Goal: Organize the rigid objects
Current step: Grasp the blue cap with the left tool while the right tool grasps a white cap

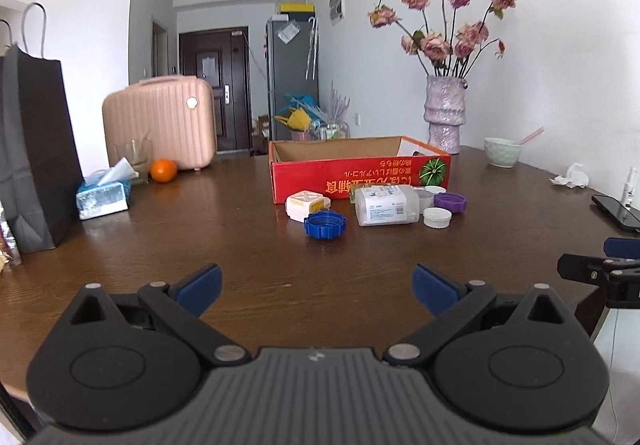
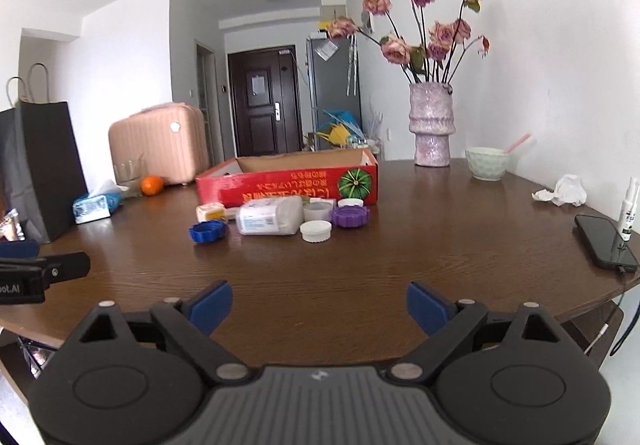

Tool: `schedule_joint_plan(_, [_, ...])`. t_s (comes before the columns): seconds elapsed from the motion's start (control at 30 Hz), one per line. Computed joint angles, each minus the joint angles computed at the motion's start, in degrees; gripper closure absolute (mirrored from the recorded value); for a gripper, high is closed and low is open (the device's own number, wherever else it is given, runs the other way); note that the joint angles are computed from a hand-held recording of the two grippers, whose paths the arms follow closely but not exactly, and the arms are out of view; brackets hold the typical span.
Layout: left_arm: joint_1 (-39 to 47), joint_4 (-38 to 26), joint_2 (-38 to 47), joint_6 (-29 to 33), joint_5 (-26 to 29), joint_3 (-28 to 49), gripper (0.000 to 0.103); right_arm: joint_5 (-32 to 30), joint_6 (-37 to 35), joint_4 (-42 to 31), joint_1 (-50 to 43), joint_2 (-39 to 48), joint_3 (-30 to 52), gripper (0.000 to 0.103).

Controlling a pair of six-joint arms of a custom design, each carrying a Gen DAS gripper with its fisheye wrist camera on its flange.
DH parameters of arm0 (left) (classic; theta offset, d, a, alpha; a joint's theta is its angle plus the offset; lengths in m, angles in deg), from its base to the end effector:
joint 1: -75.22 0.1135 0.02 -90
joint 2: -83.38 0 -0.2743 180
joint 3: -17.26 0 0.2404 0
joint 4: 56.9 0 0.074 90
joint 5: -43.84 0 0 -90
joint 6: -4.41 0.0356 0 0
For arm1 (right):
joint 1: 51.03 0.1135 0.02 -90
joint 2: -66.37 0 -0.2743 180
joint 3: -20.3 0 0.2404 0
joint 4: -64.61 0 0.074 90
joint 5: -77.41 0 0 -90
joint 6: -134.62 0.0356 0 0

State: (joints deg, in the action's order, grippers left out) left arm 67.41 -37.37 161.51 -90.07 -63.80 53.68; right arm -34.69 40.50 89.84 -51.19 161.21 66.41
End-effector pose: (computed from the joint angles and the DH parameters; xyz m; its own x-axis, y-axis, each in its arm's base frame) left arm 0.2422 -0.0223 0.1812 -0.3613 -0.0256 -0.9321 -0.1773 0.9833 0.0417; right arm 0.2999 0.0126 0.1635 -0.3731 -0.0655 -0.9255 -0.3702 0.9252 0.0837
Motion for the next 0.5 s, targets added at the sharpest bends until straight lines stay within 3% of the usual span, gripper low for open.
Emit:
schedule_joint_plan(0.27, [4.71, -2.51, 15.79, 2.84, 5.99, 15.15, 0.000, 3.03, 1.87, -9.26, 3.18, 10.77, 15.61, 0.023])
schedule_joint_plan(0.37, [6.50, -6.06, 21.23, 3.11, 9.01, 22.30, 0.000, 4.21, 1.70, -13.04, 4.84, 15.25, 22.74, 0.027])
schedule_joint_plan(0.5, [9.01, -12.10, 28.71, 2.37, 12.21, 33.07, 0.012, 5.97, -0.87, -20.03, 6.64, 21.45, 33.66, 0.030])
